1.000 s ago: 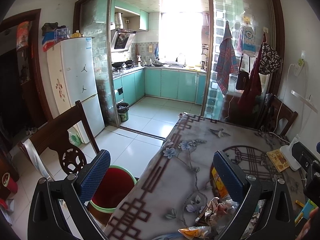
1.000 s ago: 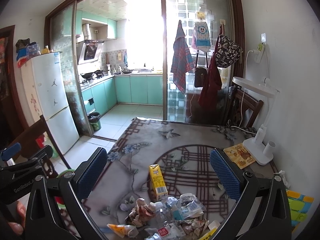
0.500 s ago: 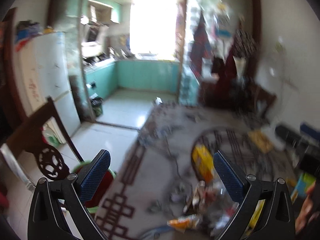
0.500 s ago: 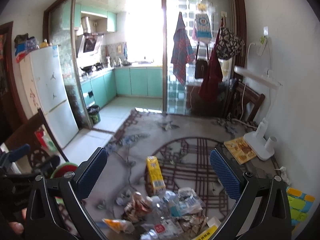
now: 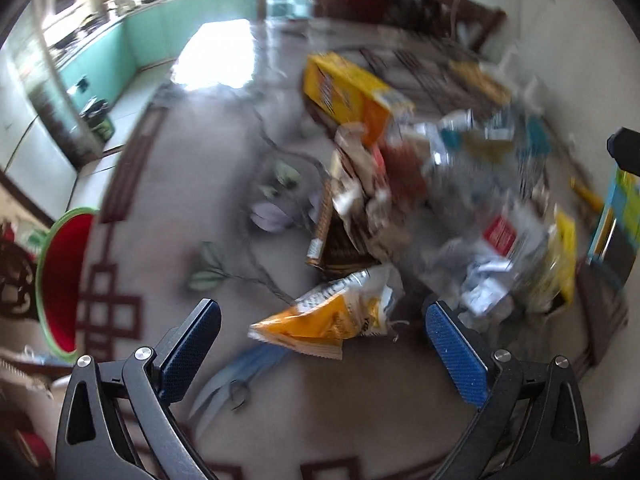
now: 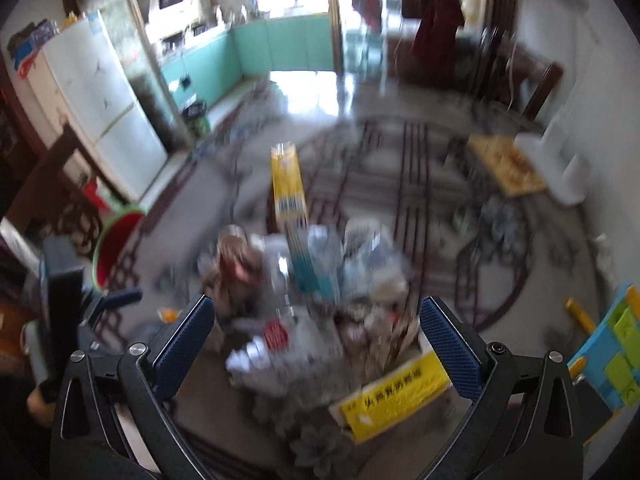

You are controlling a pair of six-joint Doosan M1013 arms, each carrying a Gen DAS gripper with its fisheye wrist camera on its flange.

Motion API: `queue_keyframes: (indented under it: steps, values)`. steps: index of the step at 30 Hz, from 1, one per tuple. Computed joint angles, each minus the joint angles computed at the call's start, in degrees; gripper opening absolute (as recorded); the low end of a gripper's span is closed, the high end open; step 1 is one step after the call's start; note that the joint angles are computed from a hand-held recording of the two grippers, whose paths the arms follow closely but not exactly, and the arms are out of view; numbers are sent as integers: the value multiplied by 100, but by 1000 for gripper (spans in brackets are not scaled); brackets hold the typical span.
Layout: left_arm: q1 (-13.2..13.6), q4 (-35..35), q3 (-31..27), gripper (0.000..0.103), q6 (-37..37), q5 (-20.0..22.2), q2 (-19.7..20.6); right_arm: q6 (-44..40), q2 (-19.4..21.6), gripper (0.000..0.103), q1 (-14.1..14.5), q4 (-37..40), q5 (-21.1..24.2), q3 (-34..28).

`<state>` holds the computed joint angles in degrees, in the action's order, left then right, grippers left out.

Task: Collect trash
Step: 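Grasp the yellow snack wrapper with the left tool while the right tool grasps the clear water bottle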

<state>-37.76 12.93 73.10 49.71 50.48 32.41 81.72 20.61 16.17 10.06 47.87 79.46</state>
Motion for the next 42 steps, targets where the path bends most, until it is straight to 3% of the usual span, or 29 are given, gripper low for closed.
queue_keyframes:
  steps: [2,3,4,7,11,14,17,19,20,22,25,29,32,33,35,40,41,42]
  values:
    - [19,-160,-59,88,119,9,115,-143,63,103,-69,206,287,-27]
    - [42,-306,-99,56,145,50,177,-181,79,103,-97,308,380,-29]
    - [74,-412,-123,37,171,105,213,-211,95,103,-119,388,442,-30]
    - [154,-702,-37,26,180,-134,218,-152,223,102,-159,461,746,-136]
    - [163,-457,139,24,-279,-457,6,-257,435,94,-133,550,1198,-353]
    - [145,-3,162,23,-862,-517,-95,-196,570,51,-55,382,1286,-432]
    - [217,68,194,24,-1029,-550,-263,-114,777,51,-19,363,1565,-596]
    - [273,131,276,24,-1081,-616,-384,-151,909,57,-54,553,1841,-702]
    - [295,131,352,24,-1088,-647,-472,-92,949,66,-49,533,1900,-733]
    - [348,111,423,24,-1082,-687,-570,31,962,67,-30,424,1817,-707]
    - [402,68,432,24,-1033,-655,-603,76,954,51,-54,554,1828,-693]
    - [437,58,503,24,-1092,-674,-719,122,686,46,-47,622,1467,-543]
    - [426,310,503,24,-1184,-590,-779,268,528,26,-76,660,1224,-615]
    - [434,398,495,24,-1212,-584,-807,338,489,5,-48,606,1122,-626]
    - [451,484,510,24,-1219,-611,-853,452,433,4,3,476,986,-676]
    - [558,472,605,24,-1094,-738,-978,753,685,5,161,-20,1502,-963]
    - [580,468,628,24,-1086,-759,-1000,813,753,9,187,-89,1745,-997]
    - [608,433,654,24,-1049,-797,-1025,848,786,27,202,-164,1867,-987]
